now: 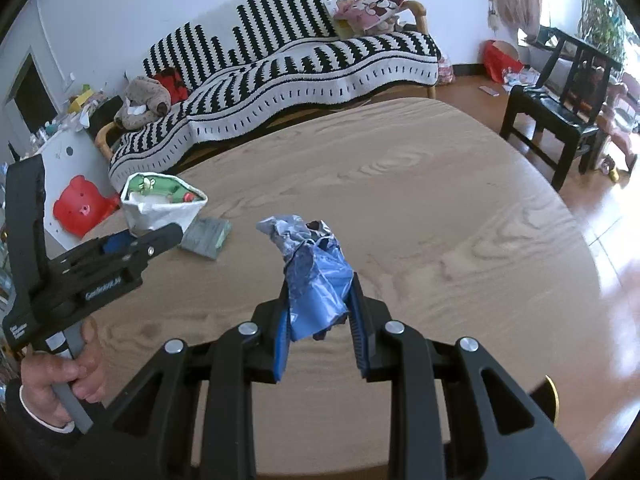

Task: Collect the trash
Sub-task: 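Carry blue wrapper and paper cup to the bin and release both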

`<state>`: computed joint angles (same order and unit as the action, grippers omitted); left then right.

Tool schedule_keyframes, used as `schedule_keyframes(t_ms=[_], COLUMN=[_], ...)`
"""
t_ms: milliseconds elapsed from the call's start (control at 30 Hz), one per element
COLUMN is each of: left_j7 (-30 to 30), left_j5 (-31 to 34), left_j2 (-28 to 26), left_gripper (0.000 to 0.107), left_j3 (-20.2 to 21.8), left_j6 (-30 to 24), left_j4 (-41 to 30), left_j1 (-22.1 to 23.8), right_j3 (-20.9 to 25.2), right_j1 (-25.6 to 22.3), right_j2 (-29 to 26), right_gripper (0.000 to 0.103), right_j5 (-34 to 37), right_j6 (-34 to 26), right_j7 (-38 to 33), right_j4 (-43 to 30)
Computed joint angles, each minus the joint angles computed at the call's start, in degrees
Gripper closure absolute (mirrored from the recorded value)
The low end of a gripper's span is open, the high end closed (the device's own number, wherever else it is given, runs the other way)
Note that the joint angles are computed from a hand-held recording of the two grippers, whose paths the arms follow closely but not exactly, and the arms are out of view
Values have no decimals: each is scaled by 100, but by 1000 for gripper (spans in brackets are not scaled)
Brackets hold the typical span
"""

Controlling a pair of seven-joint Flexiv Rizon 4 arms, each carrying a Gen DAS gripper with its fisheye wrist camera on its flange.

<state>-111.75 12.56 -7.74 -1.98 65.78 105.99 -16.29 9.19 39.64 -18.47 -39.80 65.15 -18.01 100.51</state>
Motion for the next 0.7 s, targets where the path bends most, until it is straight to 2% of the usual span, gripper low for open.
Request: schedule_keyframes(t_ms=[167,433,600,700], left_j7=[0,156,490,668], left_j5=[0,-2,-403,-501], left_j2=[196,-59,-402,-683], left_gripper=[51,51,51,51], left_j3=[-154,-438,-645,-716], left_j6=[-24,-46,92,88], left_j4=[275,56,-127,-356], left_j1=[-172,-546,-865,-1132], right_j3=[78,398,661,806], right_j1=[-64,-581,-1057,-1284], right_j2=[542,1460,2189,2618], right_gripper=[77,77,77,77], right_j5=[-313,-625,-393,61], right_j6=[-99,-217,-368,-552], right_j7=[261,861,1146,1138], right_j4=[682,1811,2580,2980])
